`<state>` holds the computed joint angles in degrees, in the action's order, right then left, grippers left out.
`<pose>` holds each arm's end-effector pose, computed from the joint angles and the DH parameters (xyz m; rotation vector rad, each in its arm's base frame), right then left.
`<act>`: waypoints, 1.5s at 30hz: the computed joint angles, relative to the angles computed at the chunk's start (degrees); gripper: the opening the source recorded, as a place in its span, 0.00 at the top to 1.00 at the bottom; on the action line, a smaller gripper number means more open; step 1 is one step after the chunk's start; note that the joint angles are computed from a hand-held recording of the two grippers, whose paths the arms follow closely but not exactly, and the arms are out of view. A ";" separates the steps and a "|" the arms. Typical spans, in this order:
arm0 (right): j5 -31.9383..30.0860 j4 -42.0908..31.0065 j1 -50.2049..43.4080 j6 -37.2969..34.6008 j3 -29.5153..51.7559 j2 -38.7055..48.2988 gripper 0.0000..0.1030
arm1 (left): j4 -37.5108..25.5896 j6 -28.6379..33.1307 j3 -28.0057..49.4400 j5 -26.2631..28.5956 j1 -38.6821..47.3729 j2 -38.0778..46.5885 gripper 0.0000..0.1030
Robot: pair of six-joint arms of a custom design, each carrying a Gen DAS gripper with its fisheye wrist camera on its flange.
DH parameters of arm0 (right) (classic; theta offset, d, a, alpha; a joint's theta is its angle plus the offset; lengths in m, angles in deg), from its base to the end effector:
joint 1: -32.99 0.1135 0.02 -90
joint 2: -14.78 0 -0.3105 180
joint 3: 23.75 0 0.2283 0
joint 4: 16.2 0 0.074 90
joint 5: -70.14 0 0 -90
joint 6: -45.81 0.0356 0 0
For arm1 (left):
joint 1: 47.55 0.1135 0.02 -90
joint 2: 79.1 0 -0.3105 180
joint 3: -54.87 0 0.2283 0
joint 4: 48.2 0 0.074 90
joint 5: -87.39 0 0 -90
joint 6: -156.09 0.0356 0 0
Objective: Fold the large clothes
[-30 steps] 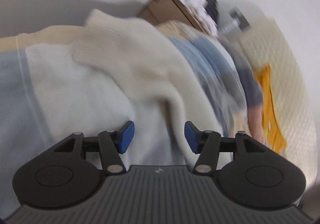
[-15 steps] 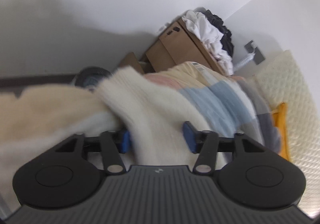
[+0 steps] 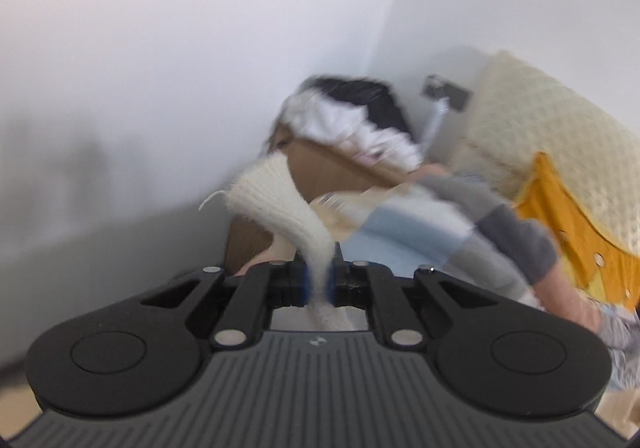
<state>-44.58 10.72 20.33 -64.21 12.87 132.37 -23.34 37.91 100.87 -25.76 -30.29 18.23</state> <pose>0.2590 -0.0429 0.0771 -0.3258 2.3948 0.2869 0.2802 0.1017 0.1956 -1.0007 1.7370 0.2883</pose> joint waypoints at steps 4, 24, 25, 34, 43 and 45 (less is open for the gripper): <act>-1.13 2.03 -1.45 -0.53 -1.41 -0.73 0.61 | -15.54 5.43 9.62 -8.72 -11.37 -9.80 0.91; -17.22 -4.91 -21.15 2.92 2.20 -8.39 0.60 | -52.44 23.07 62.60 -38.45 -68.60 8.57 0.90; -18.64 -6.19 -22.22 2.61 2.72 -8.59 0.60 | -54.91 21.46 65.02 -39.44 -70.96 10.78 0.90; -24.04 -10.59 -27.83 3.44 6.62 -9.06 0.60 | -67.14 1.65 75.28 -34.94 -83.73 29.04 0.90; -25.23 -10.88 -29.87 5.22 9.71 -7.23 0.59 | -50.41 -15.58 63.07 -24.10 -85.08 38.18 0.90; -25.12 -11.40 -30.09 5.44 10.21 -6.97 0.59 | -47.45 -17.01 61.74 -21.19 -84.04 38.89 0.90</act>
